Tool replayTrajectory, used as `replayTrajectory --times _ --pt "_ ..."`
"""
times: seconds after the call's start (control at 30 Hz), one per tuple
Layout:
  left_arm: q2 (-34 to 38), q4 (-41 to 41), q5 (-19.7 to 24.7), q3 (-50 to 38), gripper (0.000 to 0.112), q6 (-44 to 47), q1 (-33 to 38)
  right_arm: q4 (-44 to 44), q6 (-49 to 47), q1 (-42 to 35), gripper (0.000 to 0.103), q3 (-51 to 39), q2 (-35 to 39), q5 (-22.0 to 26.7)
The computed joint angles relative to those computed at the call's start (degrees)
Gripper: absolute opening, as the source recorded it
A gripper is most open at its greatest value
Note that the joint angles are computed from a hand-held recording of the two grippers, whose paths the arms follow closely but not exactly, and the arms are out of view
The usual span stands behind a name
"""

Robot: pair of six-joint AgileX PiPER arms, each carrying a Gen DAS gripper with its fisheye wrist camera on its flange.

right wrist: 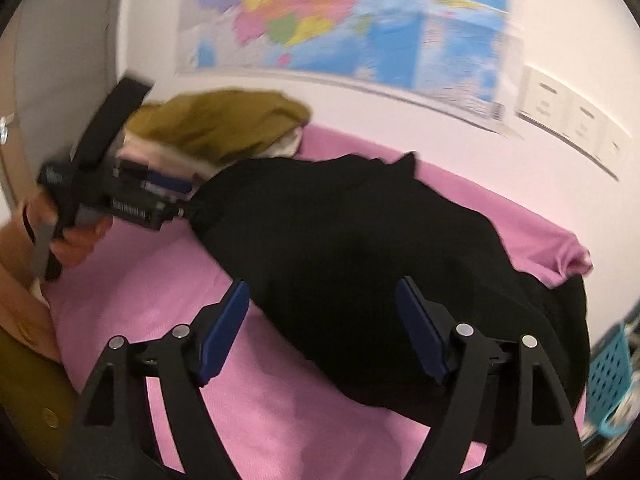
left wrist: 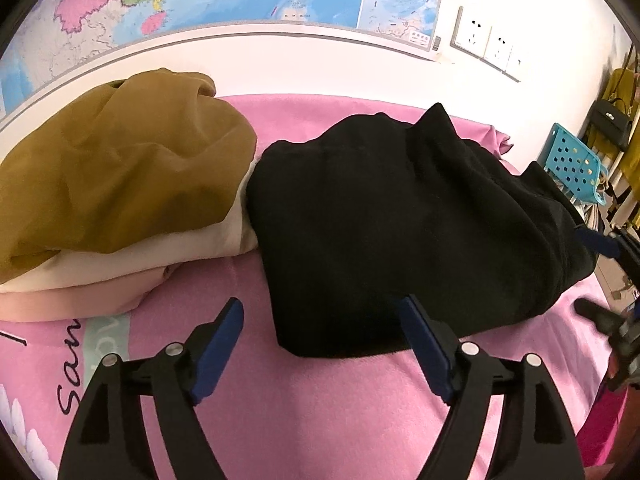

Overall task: Fold large clothes
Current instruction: 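Open the left tool and withdraw from the folded shirt, then grasp the black shirt bundle with both tools from its sides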

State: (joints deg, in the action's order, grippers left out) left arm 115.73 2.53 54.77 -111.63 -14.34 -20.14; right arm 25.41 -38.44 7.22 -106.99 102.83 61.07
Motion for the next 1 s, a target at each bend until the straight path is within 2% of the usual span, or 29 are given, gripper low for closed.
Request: replayTrajectory --times 0.1,0.27,0.4,0.5,0.7,0.8,1.0 --pt "-1.34 -0.43 -0.59 1.86 0.081 0.3 0.16 -4.85 -0.59 3.65 0.075 1.75 -0.18 -2.05" --pt "-3.46 -4.06 -1.25 5.82 0.083 1.73 0.99 -16.76 0.55 8.94 0.075 6.45 -0.05 -8.74" --pt "-5.48 -14.48 -2.12 9.76 0.083 8.06 3.18 -23.21 1.78 10.82 0.074 9.95 0.02 -13.63" --pt "-5.4 -22.58 -1.68 10.93 0.083 12.93 4.74 -23.47 2.13 10.42 0.063 10.73 0.18 -14.94" --pt "0.13 -30.7 1.1 6.27 0.083 15.47 4.82 -14.38 -0.03 6.57 0.044 4.64 2.53 -9.05" --pt "2.68 -34.06 0.56 3.93 0.084 15.31 4.83 -8.48 1.17 3.7 0.04 -2.0 5.23 -3.72" --pt "7.44 -43.77 -0.89 0.1 0.084 14.51 7.26 -5.14 2.23 2.32 0.039 -4.63 6.37 -2.19"
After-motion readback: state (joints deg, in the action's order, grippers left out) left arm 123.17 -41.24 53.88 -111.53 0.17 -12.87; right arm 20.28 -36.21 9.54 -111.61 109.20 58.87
